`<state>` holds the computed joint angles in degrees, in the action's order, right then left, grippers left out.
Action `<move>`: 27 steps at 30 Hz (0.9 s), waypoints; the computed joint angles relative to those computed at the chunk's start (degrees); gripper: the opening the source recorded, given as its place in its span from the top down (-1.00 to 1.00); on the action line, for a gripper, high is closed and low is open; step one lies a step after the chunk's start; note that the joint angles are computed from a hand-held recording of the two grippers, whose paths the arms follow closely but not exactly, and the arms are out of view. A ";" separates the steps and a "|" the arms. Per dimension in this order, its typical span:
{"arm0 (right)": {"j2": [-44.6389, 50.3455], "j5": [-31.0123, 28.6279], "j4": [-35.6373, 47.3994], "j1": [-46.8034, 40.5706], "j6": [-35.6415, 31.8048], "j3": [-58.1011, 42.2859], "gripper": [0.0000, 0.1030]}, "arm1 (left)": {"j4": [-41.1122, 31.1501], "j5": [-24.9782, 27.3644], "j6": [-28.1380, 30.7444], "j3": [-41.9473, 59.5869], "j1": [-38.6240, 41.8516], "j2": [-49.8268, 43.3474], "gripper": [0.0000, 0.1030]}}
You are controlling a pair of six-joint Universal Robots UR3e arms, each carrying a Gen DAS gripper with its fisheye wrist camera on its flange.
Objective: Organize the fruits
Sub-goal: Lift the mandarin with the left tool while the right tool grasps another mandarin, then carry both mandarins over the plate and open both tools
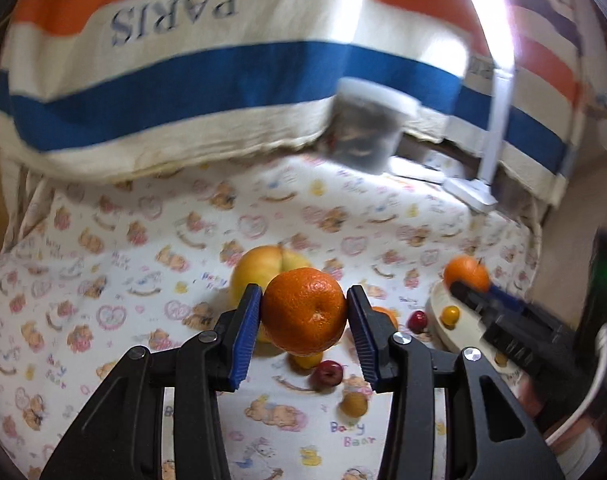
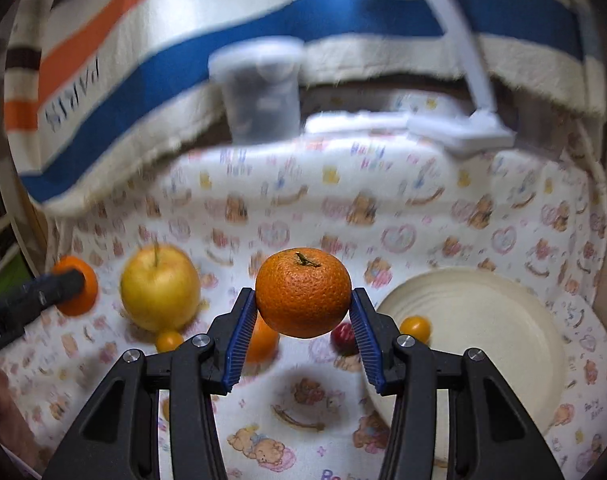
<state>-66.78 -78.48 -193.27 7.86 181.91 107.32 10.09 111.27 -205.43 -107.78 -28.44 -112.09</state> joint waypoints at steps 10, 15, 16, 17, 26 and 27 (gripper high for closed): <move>-20.19 10.70 -4.89 -15.46 -6.67 18.54 0.04 | -7.29 5.01 3.07 13.14 -8.73 -3.69 0.18; -23.34 16.75 -6.12 -24.08 -7.03 22.37 0.04 | -14.44 5.29 5.11 27.21 -12.08 -10.45 0.17; -23.65 17.93 -6.46 -25.59 -6.99 23.11 0.04 | -15.69 4.89 5.42 30.16 -12.46 -12.10 0.17; -23.64 19.36 -6.86 -27.58 -6.93 23.71 0.04 | -16.85 4.10 5.47 32.88 -12.55 -13.68 0.17; -16.32 12.48 7.98 -28.25 -13.21 15.91 0.04 | -41.17 -9.97 2.78 69.39 -9.29 -35.60 0.18; -15.37 10.96 10.72 -27.86 -13.32 14.13 0.04 | -43.45 -9.49 3.02 73.34 -9.71 -38.01 0.17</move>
<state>-82.15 -67.52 -182.55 -19.99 168.60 121.45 -33.35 101.78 -202.41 -34.44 -38.15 -150.10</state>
